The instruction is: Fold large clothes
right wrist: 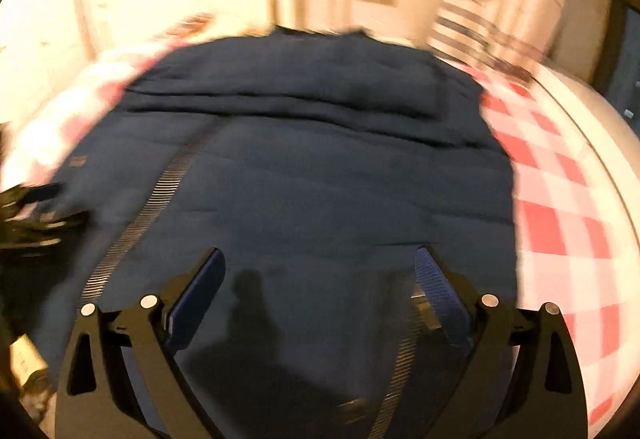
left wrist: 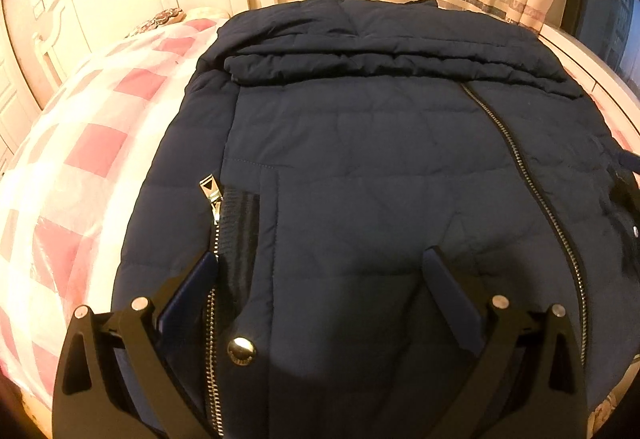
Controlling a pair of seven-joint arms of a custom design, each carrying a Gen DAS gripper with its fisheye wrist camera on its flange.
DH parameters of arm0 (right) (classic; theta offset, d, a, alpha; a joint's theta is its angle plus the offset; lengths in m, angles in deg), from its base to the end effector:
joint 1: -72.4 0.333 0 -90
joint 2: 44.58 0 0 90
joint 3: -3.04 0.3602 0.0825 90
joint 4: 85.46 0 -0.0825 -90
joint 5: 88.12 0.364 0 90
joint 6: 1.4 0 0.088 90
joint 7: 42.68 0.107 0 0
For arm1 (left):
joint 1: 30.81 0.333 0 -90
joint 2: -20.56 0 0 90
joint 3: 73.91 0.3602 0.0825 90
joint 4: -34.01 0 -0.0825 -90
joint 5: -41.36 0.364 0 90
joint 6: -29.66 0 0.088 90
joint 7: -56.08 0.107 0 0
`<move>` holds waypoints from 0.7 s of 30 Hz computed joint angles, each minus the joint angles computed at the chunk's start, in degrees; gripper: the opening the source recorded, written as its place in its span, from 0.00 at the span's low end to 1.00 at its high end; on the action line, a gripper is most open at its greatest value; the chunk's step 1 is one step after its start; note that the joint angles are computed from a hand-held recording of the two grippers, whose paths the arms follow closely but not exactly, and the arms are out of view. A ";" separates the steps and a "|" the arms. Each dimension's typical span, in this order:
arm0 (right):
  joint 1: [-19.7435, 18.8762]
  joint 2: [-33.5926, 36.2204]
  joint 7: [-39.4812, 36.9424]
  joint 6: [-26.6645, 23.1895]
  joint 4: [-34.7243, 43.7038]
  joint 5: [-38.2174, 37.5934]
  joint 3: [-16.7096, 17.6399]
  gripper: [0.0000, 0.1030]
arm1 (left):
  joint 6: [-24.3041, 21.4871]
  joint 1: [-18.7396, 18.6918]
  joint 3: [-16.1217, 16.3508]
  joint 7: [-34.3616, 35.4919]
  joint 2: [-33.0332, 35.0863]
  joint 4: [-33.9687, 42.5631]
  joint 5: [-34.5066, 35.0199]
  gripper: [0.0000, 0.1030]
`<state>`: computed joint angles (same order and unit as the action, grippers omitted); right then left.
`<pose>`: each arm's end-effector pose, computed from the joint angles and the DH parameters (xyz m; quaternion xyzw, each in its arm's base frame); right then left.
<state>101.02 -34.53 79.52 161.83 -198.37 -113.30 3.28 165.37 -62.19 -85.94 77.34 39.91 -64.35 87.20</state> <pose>0.5391 0.3228 0.5155 -0.7555 0.5471 -0.2104 0.2927 0.5085 -0.4446 0.4816 -0.6597 0.6794 -0.2049 0.2476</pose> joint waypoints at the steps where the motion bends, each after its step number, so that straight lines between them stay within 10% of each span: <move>1: -0.46 -0.41 -3.19 0.53 -0.78 1.94 1.47 0.89 | 0.03 0.01 0.02 0.00 0.05 0.07 -0.01 0.98; 8: 1.31 0.80 -8.57 -0.56 -1.60 5.04 2.65 0.89 | 0.84 0.21 -0.02 -0.31 -0.23 -0.55 -0.24 0.98; 13: 3.65 -2.12 5.17 -0.35 -3.92 -6.46 -2.43 0.89 | 0.31 -1.10 0.86 -4.09 -2.04 -2.50 1.20 0.98; 15: 2.01 -3.50 6.78 -1.27 -5.58 -7.66 -1.94 0.89 | 6.86 1.06 -1.56 -6.15 -4.63 -6.61 1.42 0.98; 21: -1.91 -4.51 10.23 6.40 -11.02 -11.29 -1.10 0.89 | 0.48 -2.81 -1.48 -4.65 -3.22 -5.23 8.00 0.98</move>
<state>99.11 -39.04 89.75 168.23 -209.39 -124.59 2.17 165.85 -65.00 -87.42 72.70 36.69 -69.59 95.20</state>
